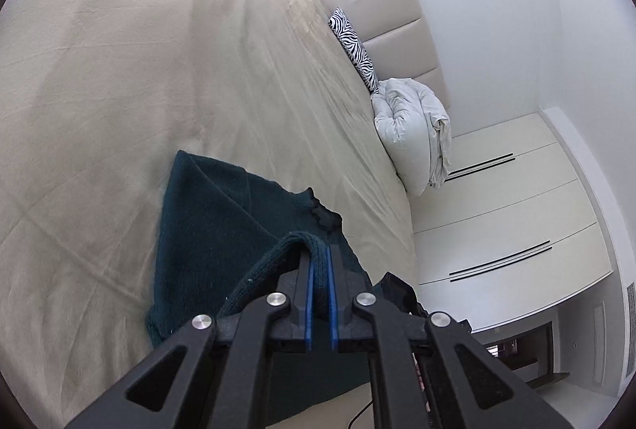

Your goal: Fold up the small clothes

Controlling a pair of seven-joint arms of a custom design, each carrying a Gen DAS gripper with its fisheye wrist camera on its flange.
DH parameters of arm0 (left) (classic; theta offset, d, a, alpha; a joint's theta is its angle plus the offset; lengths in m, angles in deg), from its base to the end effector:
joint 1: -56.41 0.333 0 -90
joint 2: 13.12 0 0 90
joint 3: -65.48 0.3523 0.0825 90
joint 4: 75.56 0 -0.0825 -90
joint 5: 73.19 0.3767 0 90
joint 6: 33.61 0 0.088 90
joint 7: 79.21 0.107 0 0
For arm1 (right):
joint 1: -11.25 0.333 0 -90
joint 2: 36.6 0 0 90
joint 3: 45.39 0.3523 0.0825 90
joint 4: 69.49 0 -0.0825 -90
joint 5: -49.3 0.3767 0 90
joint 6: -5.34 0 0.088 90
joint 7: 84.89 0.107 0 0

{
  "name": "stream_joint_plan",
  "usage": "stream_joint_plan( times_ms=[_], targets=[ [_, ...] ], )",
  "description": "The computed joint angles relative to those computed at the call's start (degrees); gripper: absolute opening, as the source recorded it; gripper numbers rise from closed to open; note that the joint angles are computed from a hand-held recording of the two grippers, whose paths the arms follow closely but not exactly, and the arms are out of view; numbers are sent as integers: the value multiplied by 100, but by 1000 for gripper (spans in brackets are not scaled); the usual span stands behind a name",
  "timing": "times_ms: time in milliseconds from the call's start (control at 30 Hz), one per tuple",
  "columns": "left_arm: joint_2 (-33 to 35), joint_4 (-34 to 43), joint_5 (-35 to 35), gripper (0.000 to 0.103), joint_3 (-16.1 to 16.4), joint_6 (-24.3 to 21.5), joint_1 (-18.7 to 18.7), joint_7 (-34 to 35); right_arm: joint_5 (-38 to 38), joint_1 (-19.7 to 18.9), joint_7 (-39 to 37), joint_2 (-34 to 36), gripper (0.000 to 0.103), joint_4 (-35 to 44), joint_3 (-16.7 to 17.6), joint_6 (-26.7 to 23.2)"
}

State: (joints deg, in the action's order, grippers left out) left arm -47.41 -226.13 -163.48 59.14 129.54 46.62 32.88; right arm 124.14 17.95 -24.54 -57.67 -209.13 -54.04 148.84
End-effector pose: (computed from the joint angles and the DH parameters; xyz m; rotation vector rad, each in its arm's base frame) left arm 0.3576 -0.0531 0.5228 2.3241 -1.0704 1.5784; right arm 0.4432 -0.0275 0.5168 -1.0852 1.7901 0.2351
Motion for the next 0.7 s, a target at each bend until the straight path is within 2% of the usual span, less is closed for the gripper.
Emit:
stream_joint_plan(
  times_ms=[200, 267, 300, 367, 400, 433, 467, 500, 533, 567, 700],
  targets=[
    [1350, 756, -59, 7, 173, -63, 290, 342, 184, -11, 21, 1321, 6, 866, 234, 396],
    [1710, 868, 217, 10, 153, -52, 382, -18, 138, -67, 144, 1730, 6, 1113, 334, 468],
    [1814, 886, 250, 13, 152, -16, 401, -107, 4, -104, 293, 1928, 8, 1222, 390, 493],
    [1838, 891, -314, 32, 200, -78, 411, 367, -562, -165, 798, 2214, 9, 1330, 508, 588],
    [1784, 861, -470, 37, 149, -11, 449, 496, -675, -194, 915, 2319, 9, 1373, 556, 610],
    [1713, 820, -510, 48, 86, 77, 489, 530, -597, -213, 842, 2372, 12, 1383, 614, 708],
    [1624, 754, -476, 54, 28, 159, 516, 474, -535, -220, 718, 2360, 18, 1365, 671, 824],
    [1525, 688, -457, 54, -18, 215, 525, 430, -561, -211, 619, 2311, 25, 1325, 719, 955],
    [1404, 605, -346, 54, -58, 240, 519, 335, -648, -189, 571, 2243, 42, 1263, 758, 1122],
    [1282, 528, -235, 54, -104, 288, 495, 275, -625, -172, 467, 2155, 53, 1198, 781, 1218],
    [724, 46, 1067, 54, -485, 765, 318, -751, -1448, -95, 935, 1872, 55, 1036, 777, 1502]
  ],
)
